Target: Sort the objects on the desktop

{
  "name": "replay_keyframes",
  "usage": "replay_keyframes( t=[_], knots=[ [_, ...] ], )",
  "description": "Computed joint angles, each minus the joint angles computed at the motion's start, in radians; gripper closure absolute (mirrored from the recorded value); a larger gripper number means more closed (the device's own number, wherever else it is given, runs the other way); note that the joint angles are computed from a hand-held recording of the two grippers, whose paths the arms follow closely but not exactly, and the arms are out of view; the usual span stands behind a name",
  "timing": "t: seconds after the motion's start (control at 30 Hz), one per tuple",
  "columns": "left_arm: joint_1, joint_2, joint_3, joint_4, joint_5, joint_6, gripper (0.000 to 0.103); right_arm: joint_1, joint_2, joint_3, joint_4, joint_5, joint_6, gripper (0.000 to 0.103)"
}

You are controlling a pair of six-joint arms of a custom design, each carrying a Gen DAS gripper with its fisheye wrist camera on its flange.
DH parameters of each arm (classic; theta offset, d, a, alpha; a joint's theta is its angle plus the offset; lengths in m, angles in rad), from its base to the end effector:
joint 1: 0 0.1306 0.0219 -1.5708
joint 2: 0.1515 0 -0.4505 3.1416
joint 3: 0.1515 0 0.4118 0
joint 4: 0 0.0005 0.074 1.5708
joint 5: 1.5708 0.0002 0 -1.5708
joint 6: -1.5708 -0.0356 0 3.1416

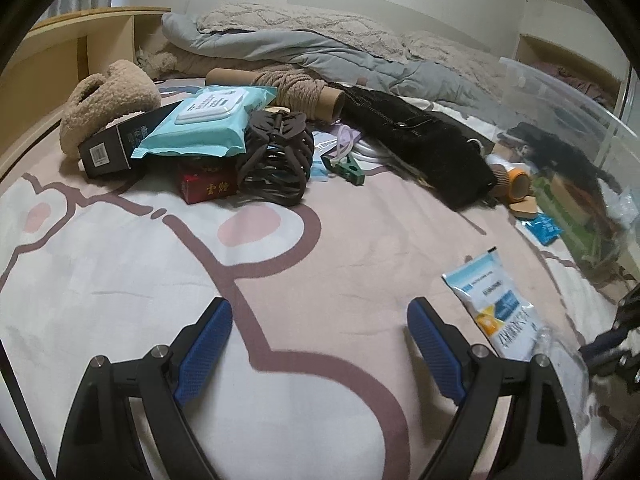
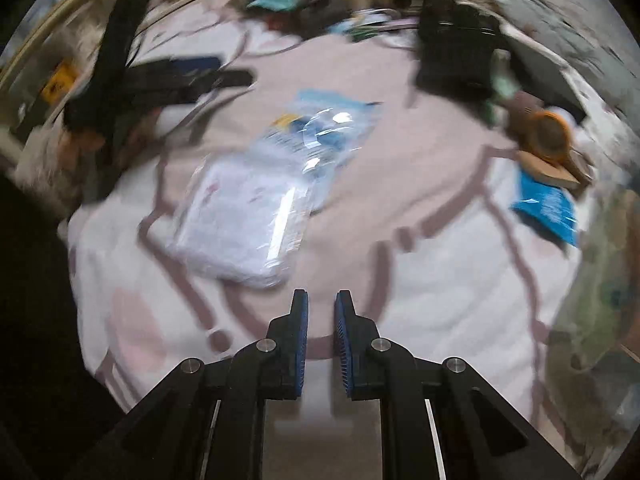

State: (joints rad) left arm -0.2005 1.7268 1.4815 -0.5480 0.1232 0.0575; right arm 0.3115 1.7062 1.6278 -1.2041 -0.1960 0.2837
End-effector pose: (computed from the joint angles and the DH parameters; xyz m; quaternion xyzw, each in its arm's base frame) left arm 0.6206 -0.1311 0.3819 0.0893 0.9196 -0.1052 0.3678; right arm 0.5603 0.1872 0.4260 -0.3022 0.9375 0.0988 0.1416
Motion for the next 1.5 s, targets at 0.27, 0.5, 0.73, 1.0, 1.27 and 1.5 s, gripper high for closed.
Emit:
replay_keyframes(
  t=[0.27,0.5,0.73,1.0,1.27,1.5],
  knots=[
    [0.024,-0.044,-0.039,-0.023,0.042,0.041,0.013,0.045,0.049,0.076,0.025,-0.04,0.017,0.088],
    [0.041,-0.063,-0.049,-0.034,0.012,0.052,0.013,0.084,0.107,0.153,0.036,-0.068,0.017,0.088],
    [0.053,-0.082,-0.055,-0.031,0.017,0.032,0.014,0.115,0.197,0.256,0.022,-0.137,0.007,0.088],
    [0.018,-0.091,-0.053,-0.015,0.076,-0.042,0.013,0.112,0.212,0.277,0.005,-0.212,-0.019,0.088],
    [-0.028,-0.081,-0.049,-0.033,-0.006,-0.111,0.013,0.097,0.169,0.226,-0.001,-0.181,0.0,0.088],
    [-0.026,-0.05,-0.024,-0.11,-0.034,-0.108,0.013,0.081,0.136,0.196,0.006,-0.145,0.005,0.088]
  ],
)
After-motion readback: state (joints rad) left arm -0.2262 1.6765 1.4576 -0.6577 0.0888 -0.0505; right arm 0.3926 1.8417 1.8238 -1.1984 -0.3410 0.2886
